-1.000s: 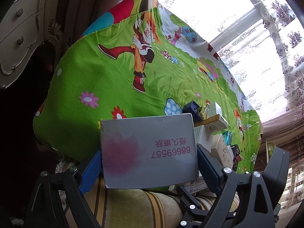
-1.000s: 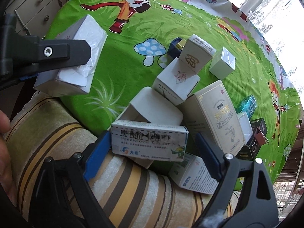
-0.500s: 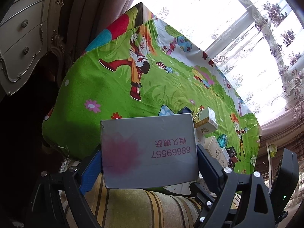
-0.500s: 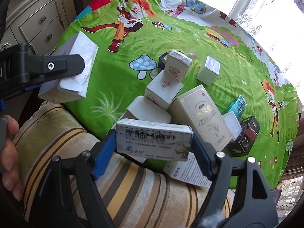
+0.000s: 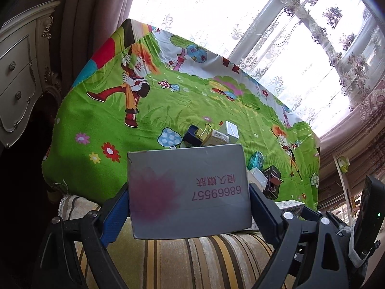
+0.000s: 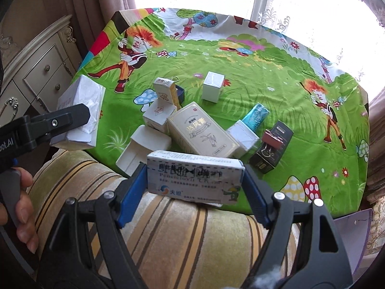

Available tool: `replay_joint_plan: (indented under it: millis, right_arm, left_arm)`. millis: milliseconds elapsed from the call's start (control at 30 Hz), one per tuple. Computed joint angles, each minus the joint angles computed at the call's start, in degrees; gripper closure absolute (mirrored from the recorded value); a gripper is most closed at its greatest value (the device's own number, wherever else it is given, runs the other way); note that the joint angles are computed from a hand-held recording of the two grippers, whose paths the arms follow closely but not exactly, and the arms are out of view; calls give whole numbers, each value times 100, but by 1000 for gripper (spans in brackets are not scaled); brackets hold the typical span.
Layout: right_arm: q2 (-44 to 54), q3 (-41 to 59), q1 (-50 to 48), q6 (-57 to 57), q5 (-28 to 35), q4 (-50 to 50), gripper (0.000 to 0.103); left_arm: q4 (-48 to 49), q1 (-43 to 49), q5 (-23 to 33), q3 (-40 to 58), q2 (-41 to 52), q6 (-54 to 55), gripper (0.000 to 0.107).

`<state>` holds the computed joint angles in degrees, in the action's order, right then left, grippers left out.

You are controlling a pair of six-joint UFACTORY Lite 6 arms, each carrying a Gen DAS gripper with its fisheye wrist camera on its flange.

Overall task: Organize rigid objects
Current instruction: 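Carry the blue-printed box into the purple box and open the right gripper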

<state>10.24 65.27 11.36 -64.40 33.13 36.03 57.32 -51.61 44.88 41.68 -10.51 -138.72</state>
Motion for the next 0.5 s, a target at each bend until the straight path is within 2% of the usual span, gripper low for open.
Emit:
replay_joint_plan:
  millis: [267, 500]
  right_arm:
    - [377, 646, -1712, -723, 906, 611, 23]
    - [984, 1467, -2892, -967, 1504, 808, 23]
  left_arm:
    - [-214, -172, -336, 1827, 1682, 1037, 15]
    - [-872, -316, -325, 3857, 3194, 2508, 15]
